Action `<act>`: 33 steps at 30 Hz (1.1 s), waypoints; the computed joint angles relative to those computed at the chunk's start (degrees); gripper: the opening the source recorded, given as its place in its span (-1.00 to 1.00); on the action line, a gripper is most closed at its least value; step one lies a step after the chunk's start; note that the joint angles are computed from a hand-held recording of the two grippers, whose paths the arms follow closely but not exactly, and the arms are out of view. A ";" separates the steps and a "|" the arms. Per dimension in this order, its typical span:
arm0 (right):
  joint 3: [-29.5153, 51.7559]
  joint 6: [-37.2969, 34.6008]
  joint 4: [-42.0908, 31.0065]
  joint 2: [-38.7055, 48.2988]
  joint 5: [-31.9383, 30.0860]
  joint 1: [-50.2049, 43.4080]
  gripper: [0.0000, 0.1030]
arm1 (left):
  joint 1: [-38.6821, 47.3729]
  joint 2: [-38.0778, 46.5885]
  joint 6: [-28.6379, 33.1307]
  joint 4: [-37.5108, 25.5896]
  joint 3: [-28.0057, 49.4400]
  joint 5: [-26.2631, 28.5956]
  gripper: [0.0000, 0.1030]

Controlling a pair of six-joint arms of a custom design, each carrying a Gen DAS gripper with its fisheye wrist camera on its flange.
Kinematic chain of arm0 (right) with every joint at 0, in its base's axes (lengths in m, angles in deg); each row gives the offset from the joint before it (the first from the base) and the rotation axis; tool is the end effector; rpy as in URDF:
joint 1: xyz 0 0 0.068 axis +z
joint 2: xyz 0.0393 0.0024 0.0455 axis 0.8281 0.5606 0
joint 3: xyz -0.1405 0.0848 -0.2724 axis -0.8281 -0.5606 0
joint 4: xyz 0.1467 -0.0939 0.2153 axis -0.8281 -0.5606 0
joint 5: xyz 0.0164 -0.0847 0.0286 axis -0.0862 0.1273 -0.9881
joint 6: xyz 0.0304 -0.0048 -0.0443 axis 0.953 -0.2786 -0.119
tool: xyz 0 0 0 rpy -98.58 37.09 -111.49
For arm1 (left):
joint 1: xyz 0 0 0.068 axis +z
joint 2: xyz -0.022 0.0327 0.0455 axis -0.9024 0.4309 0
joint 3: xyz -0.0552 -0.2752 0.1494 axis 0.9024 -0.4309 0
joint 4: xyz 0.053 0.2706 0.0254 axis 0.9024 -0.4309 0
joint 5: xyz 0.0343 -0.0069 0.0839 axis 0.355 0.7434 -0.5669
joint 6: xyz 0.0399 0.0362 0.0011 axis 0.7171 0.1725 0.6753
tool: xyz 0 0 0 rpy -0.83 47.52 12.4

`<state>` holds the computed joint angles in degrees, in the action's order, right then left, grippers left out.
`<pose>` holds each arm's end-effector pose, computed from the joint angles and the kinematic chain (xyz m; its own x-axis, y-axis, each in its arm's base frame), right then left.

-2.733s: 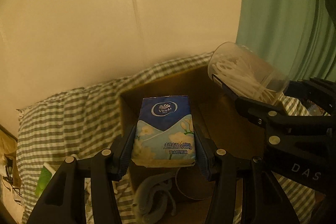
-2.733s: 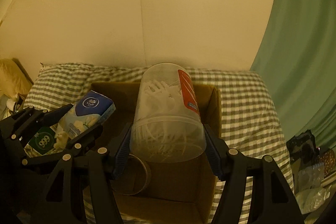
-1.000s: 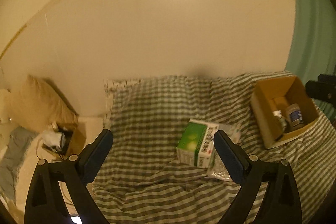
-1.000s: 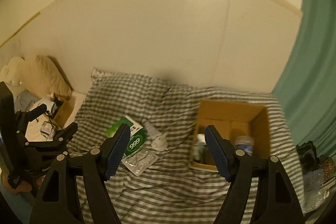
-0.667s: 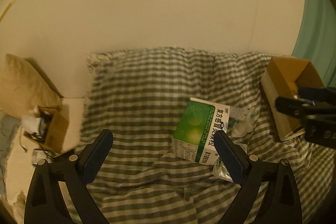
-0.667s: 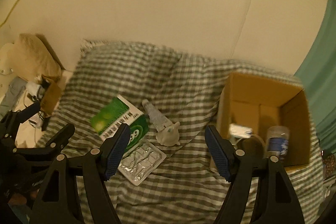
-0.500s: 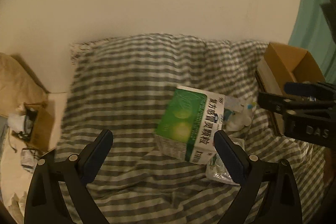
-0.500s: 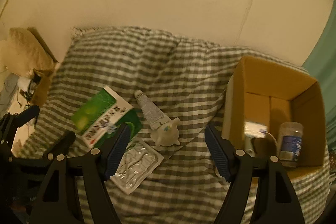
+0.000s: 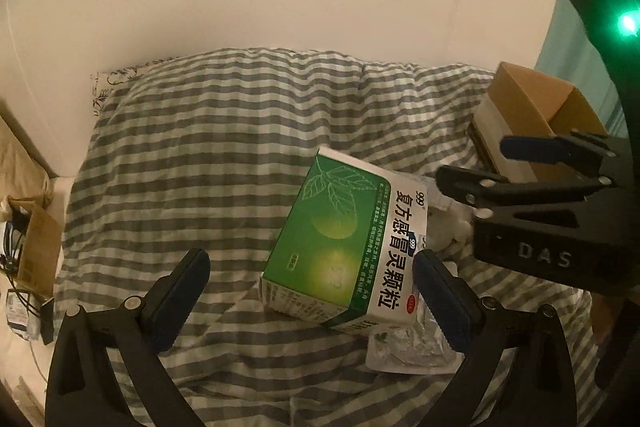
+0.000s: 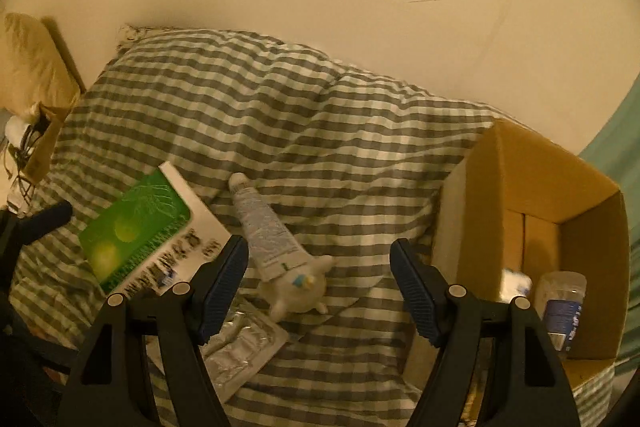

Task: Organize objects
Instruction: 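Move both tools back toward the green medicine box, then grasp the green medicine box with the left gripper while the right grasps the white toy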

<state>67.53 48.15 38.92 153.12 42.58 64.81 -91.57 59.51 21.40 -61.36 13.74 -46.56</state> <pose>0.3152 0.0473 0.1905 -0.7803 -0.2991 -0.5492 -0.2629 0.9537 -0.1458 0.2550 -0.1224 0.1648 -0.7695 0.0330 -0.6378 0.0876 0.9947 -0.0541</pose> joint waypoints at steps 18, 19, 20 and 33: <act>-0.25 -1.16 -0.58 3.39 1.94 0.82 0.42 | 1.77 5.95 -0.07 -2.05 1.96 2.24 1.00; -0.22 -1.22 -0.37 3.81 1.93 0.95 0.42 | 2.12 6.09 0.05 -1.65 1.90 2.62 1.00; 0.04 -1.32 -0.29 4.53 1.80 1.11 0.42 | 2.40 6.49 0.27 -1.18 2.04 2.74 1.00; 1.36 -3.64 -2.04 7.40 -0.49 0.74 -0.15 | 2.31 6.87 3.14 -0.27 2.32 3.56 0.63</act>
